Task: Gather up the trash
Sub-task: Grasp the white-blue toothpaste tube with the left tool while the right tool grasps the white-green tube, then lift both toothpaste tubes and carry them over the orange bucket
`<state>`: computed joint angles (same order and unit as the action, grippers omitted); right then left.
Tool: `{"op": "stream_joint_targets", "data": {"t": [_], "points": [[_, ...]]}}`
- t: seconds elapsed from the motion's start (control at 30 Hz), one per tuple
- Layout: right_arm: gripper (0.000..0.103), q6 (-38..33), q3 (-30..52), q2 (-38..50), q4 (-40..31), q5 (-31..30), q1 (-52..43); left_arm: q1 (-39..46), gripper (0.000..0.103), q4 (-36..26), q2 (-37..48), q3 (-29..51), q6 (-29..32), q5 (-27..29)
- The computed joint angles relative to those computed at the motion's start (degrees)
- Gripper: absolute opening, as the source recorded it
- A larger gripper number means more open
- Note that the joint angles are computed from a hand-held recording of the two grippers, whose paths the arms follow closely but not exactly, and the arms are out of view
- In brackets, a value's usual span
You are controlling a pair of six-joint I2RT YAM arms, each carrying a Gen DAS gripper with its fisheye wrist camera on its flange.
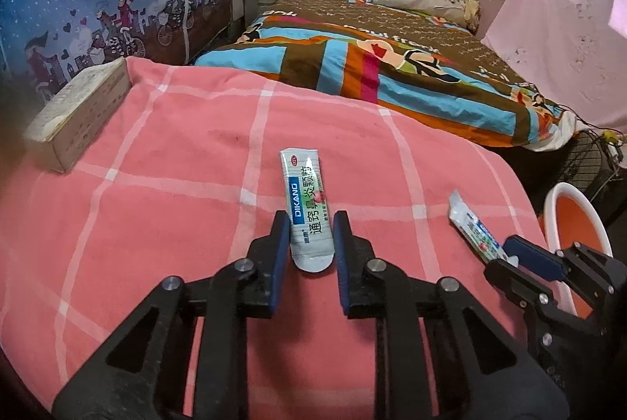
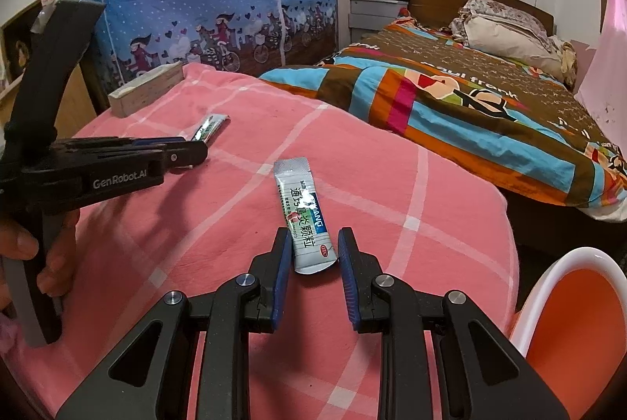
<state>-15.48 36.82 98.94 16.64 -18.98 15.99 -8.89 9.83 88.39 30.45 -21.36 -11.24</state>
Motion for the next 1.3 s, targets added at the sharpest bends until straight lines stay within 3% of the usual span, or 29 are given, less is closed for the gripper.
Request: {"op": "stream_joint_targets", "data": {"t": [0.23,0.5,0.83,1.3], "points": [[0.022,-0.20,-0.59,-0.61,-0.36,-2.00,-0.59,-1.10,0.025,2.78,-3.42,-4.19,-0.55,2.83],[0.022,0.74,-4.27,-3.31,3.58,-4.78,-2.38,-3.29,0.025,7.14,-8.68,-9.26,-1.49,1.51],[0.022,5.94,-13.35,-10.34,17.04,-9.48,-7.01,-10.22,0.025,17.16,-17.59,-16.34,-0.21,-3.70],[0.022,12.90,-22.96,-19.37,35.30,-15.26,-17.63,-22.88,0.025,30.04,-17.45,-17.83,5.69,-16.03]]}}
